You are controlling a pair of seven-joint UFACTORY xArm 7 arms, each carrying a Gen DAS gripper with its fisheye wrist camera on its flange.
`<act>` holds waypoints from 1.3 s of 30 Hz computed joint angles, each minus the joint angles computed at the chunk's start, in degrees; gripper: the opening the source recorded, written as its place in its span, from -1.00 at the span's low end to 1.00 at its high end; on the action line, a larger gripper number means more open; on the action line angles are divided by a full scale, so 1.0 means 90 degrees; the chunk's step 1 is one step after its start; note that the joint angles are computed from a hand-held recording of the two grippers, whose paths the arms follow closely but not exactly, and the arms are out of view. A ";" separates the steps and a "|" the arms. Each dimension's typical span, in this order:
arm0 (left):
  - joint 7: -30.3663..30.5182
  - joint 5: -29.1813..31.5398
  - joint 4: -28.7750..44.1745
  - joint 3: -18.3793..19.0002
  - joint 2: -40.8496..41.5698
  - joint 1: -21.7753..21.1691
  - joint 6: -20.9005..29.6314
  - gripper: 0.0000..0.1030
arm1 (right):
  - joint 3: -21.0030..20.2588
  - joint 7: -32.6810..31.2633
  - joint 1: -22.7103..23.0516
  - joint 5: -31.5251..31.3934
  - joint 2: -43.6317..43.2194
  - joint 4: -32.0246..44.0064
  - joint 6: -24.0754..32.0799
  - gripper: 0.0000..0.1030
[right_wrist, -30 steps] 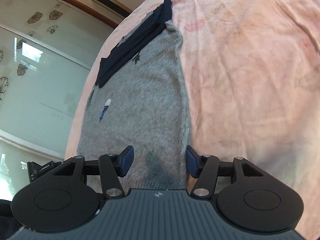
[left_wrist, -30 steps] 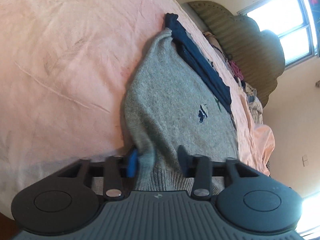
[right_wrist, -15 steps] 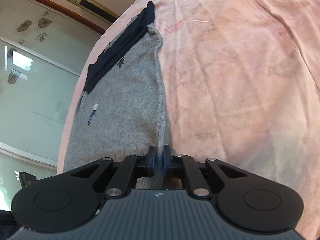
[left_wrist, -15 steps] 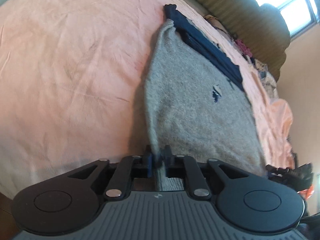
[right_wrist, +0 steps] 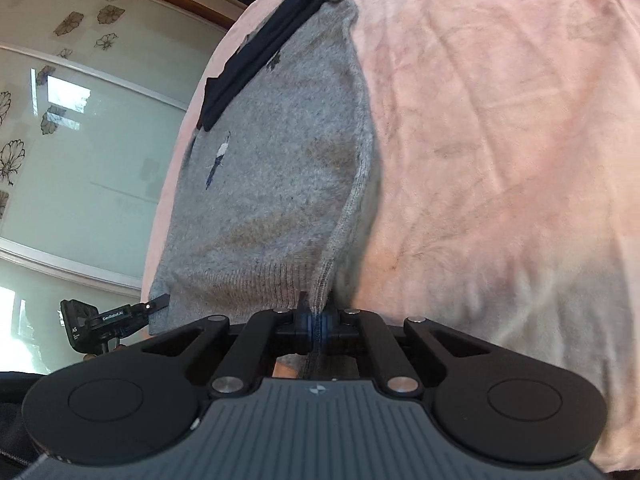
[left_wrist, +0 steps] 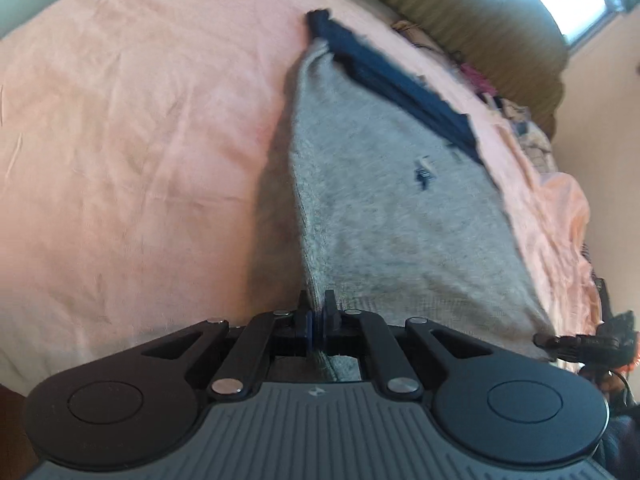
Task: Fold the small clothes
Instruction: 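Lift the hem with both grippers and fold it over toward the collar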
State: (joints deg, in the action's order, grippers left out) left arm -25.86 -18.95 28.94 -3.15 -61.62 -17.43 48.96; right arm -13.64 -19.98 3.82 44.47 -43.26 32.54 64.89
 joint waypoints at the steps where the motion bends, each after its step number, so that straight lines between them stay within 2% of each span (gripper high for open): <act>1: 0.0037 0.0034 0.0038 0.0011 0.0021 -0.0013 0.0068 -0.92 | -0.0042 0.0035 -0.0074 -0.0073 -0.0066 0.0027 0.0053 -0.85; 3: 0.0180 0.0078 0.0098 0.0062 0.0264 -0.0076 0.0261 -0.91 | -0.0087 0.0117 -0.0126 -0.0199 0.0011 0.0088 0.0198 -0.85; 5: 0.0196 -0.0102 -0.0090 0.0100 0.0195 -0.0097 -0.0030 -0.87 | -0.0205 0.0084 -0.0072 0.0047 0.0194 0.0080 0.0251 -0.86; 6: 0.0148 -0.0235 -0.0118 0.0175 0.0212 -0.0117 -0.0100 -0.77 | -0.0236 0.0018 -0.0054 0.0161 0.0292 0.0090 0.0241 -0.78; 7: 0.0125 -0.0455 -0.0195 0.0309 0.0189 -0.0189 -0.0231 -0.49 | -0.0283 -0.0048 -0.0041 0.0311 0.0323 0.0088 0.0269 -0.67; 8: 0.0160 -0.0742 -0.0332 0.0464 0.0122 -0.0319 -0.0472 -0.27 | -0.0323 -0.0105 -0.0017 0.0578 0.0303 0.0018 0.0252 -0.37; 9: 0.0234 -0.1018 -0.0462 0.0586 0.0079 -0.0466 -0.0769 0.11 | -0.0403 -0.0205 0.0034 0.0893 0.0302 -0.0044 0.0272 0.04; 10: 0.0251 -0.1148 -0.0497 0.0573 0.0119 -0.0539 -0.0964 0.21 | -0.0436 -0.0328 0.0073 0.1129 0.0312 -0.0074 0.0295 0.18; 11: 0.0246 -0.1107 -0.0436 0.0472 0.0225 -0.0534 -0.1028 0.21 | -0.0371 -0.0408 0.0105 0.1260 0.0374 -0.0049 0.0284 0.27; 12: 0.0278 -0.0983 -0.0345 0.0375 0.0328 -0.0514 -0.1013 0.15 | -0.0259 -0.0408 0.0109 0.1281 0.0466 0.0016 0.0268 0.21; 13: 0.0236 -0.0801 -0.0218 0.0242 0.0441 -0.0432 -0.0894 -0.35 | -0.0185 -0.0388 0.0109 0.1265 0.0579 0.0096 0.0296 0.11; 14: 0.0220 -0.0639 -0.0068 0.0203 0.0591 -0.0386 -0.0655 -0.78 | -0.0128 -0.0337 0.0102 0.1181 0.0733 0.0201 0.0381 -0.30; 15: 0.0253 -0.0591 0.0035 0.0264 0.0720 -0.0413 -0.0429 -0.92 | -0.0061 -0.0299 0.0093 0.1011 0.0912 0.0316 0.0513 -0.76; 17: 0.0323 -0.0622 0.0005 0.0284 0.0631 -0.0415 -0.0480 -0.92 | -0.0051 -0.0474 0.0054 0.0915 0.0938 0.0364 0.0736 -0.78; 19: 0.0432 -0.0634 0.0120 0.0319 0.0647 -0.0410 -0.0614 -0.92 | -0.0090 -0.0604 0.0017 0.1164 0.0892 0.0430 0.0814 -0.78; 23: 0.1081 -0.1077 0.0470 0.0744 0.1129 -0.0782 -0.1730 -0.92 | -0.0085 -0.0933 0.0070 0.1801 0.1146 0.0924 0.0500 -0.78; 25: 0.1647 -0.1405 0.0816 0.1097 0.1735 -0.1155 -0.2588 -0.92 | -0.0114 -0.1221 0.0149 0.2226 0.1517 0.1325 0.0347 -0.78; 27: 0.2269 -0.1887 0.1350 0.1619 0.2574 -0.1711 -0.3461 -0.92 | -0.0206 -0.1709 0.0276 0.3155 0.2172 0.1839 0.0172 -0.78; 28: 0.2704 -0.2300 0.1697 0.1979 0.3035 -0.2094 -0.3848 -0.92 | -0.0109 -0.1894 0.0186 0.3632 0.2517 0.2093 0.0134 -0.78; 30: 0.3914 -0.3632 0.2739 0.2635 0.4195 -0.2648 -0.4160 -0.92 | -0.0066 -0.2150 0.0338 0.4567 0.3540 0.2941 -0.0208 -0.78; 31: 0.4426 -0.4298 0.3340 0.2959 0.4821 -0.2828 -0.4102 -0.92 | 0.0039 -0.2212 0.0325 0.4882 0.4101 0.3470 -0.0398 -0.78; 32: 0.4775 -0.4848 0.3921 0.3070 0.5451 -0.2741 -0.3928 -0.92 | 0.0162 -0.2179 0.0316 0.5203 0.4751 0.4087 -0.0604 -0.78; 33: 0.4949 -0.5132 0.4537 0.3418 0.6118 -0.2875 -0.3740 -0.92 | 0.0232 -0.2084 0.0235 0.5452 0.5329 0.4633 -0.0671 -0.78; 34: 0.4857 -0.5190 0.5120 0.3527 0.6772 -0.2742 -0.3514 -0.92 | 0.0320 -0.1940 0.0169 0.5565 0.5866 0.5203 -0.0801 -0.78; 35: 0.4508 -0.4982 0.5714 0.3369 0.7438 -0.2350 -0.3289 -0.91 | 0.0421 -0.1691 0.0139 0.5628 0.6467 0.5858 -0.1059 -0.78; 36: 0.3892 -0.4509 0.6329 0.3456 0.8105 -0.2180 -0.2991 -0.91 | 0.0512 -0.1337 0.0114 0.5624 0.7021 0.6475 -0.1274 -0.78; 38: 0.2957 -0.4312 0.7346 0.4172 0.9178 -0.2324 -0.2303 -0.90 | 0.0651 -0.0622 0.0064 0.5428 0.8029 0.7567 -0.1558 -0.69; 39: 0.2859 -0.4613 0.7735 0.4497 0.9572 -0.2388 -0.1982 -0.82 | 0.0686 -0.0127 0.0104 0.5293 0.8416 0.7959 -0.1848 -0.61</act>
